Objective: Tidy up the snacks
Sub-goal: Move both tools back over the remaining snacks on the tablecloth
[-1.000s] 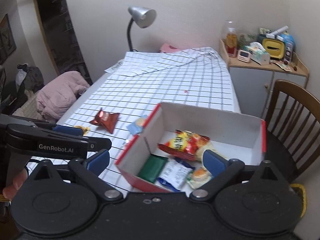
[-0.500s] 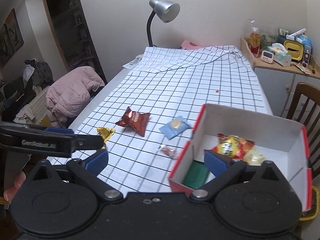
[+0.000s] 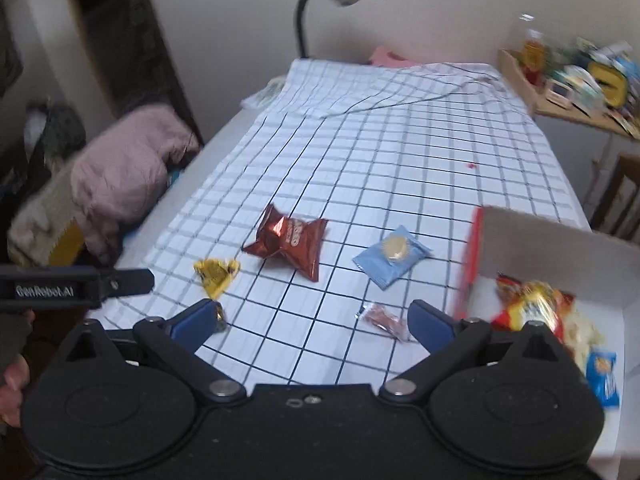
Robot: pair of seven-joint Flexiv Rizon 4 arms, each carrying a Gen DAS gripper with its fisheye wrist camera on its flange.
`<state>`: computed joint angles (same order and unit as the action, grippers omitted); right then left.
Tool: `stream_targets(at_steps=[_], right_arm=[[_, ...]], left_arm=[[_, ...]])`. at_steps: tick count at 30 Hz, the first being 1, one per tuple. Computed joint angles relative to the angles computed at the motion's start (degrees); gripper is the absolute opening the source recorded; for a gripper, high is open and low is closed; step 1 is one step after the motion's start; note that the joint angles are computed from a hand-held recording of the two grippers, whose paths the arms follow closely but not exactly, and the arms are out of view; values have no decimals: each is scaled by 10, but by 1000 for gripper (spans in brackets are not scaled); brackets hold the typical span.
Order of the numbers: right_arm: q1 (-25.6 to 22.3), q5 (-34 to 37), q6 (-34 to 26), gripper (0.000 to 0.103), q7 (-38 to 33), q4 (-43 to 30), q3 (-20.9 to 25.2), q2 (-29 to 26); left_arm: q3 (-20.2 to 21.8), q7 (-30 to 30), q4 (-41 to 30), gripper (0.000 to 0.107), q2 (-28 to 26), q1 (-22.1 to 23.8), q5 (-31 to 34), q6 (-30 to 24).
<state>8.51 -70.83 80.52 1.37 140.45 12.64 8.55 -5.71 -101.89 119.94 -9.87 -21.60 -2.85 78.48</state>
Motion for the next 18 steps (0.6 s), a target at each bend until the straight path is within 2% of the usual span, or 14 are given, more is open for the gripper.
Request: stream_targets(at_steps=[6, 9, 11, 15, 18], right_arm=[[34, 104, -26, 93, -158, -23, -10, -64], [51, 171, -42, 87, -241, -32, -14, -87], [62, 223, -53, 78, -307, -42, -14, -101], [82, 308, -98, 73, -426, -71, -14, -126], [92, 341, -134, 68, -475, -92, -19, -142]], left_arm=[[1, 4, -17, 97, -41, 1, -5, -16], [11, -14, -33, 97, -66, -9, 5, -26], [10, -21, -37, 97, -78, -9, 1, -31], [10, -42, -45, 97, -102, -11, -11, -35], [6, -55, -46, 97, -115, -8, -24, -29]])
